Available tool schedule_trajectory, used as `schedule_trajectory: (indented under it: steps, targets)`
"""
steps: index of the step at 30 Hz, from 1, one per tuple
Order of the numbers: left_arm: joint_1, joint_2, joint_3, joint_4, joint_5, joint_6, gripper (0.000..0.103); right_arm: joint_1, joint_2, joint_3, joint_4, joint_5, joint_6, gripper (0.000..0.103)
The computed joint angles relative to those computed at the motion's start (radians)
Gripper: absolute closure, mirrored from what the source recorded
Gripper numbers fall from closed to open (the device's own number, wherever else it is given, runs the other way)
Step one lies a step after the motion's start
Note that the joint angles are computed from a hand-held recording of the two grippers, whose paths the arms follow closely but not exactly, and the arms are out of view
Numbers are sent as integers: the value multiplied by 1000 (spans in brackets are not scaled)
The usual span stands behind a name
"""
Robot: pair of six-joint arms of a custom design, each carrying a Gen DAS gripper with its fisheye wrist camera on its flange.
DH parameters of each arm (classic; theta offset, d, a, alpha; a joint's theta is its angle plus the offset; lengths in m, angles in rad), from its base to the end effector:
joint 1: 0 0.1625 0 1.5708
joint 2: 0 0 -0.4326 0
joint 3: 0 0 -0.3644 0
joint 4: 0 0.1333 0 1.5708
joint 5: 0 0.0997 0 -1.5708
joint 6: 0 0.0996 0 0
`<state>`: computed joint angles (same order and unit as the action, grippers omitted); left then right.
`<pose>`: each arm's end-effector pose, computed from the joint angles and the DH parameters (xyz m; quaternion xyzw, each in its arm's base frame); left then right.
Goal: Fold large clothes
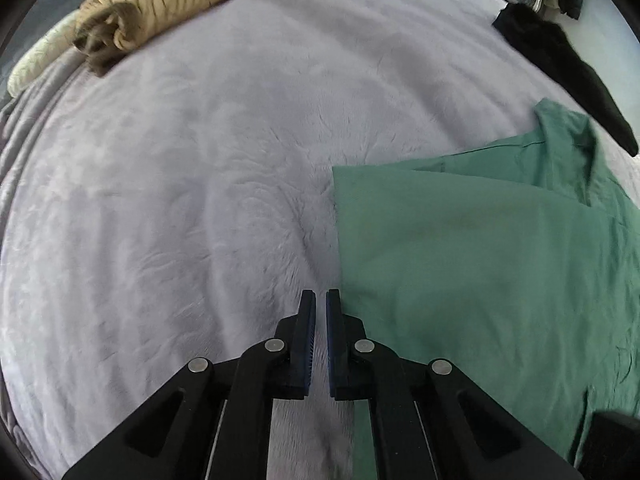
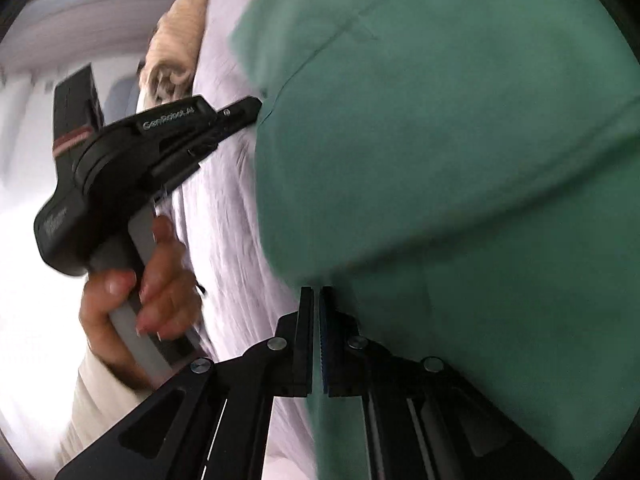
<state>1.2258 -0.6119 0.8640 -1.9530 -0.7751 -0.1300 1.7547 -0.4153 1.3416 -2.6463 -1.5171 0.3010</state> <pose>-0.0832 -0.8360 0.2639 0.0737 0.9173 -0.1492 0.3617 0.2695 -0.6905 -0.0378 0.0563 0.9953 -0.0659 0.0439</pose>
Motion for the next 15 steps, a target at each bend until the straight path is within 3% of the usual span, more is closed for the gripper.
schedule_trajectory:
  steps: [2, 3, 4, 6, 9, 10, 11, 12, 13, 15]
  targets:
    - [-19, -36, 63, -30, 9, -3, 97, 2, -59, 60, -15, -31, -25, 92]
    - [-31, -56, 104, -51, 15, -4, 97, 2, -101, 104, -39, -64, -32, 82]
    - [-40, -92, 174, -84, 21, -5, 97, 3, -122, 122, -49, -84, -32, 62]
    - [-64, -121, 247, -98, 33, -26, 97, -5, -198, 200, -112, -123, -47, 47]
    - [-84, -145, 297, -69, 4, -86, 92, -22, -286, 270, -145, -159, -55, 46]
    - [-90, -153, 315, -68, -6, -106, 62, -28, -308, 288, -152, -166, -56, 43]
    - [-97, -161, 338, -76, -2, -120, 10, -37, -339, 313, -158, -183, -56, 41]
    - [-113, -167, 370, -103, 27, -136, 0, -44, -367, 334, -163, -197, -56, 37]
    - [-130, -175, 408, -158, 52, -120, 1, -52, -389, 354, -172, -206, -59, 34]
    - [-148, -169, 419, -154, 58, -123, 1, -75, -458, 407, -197, -224, -68, 30]
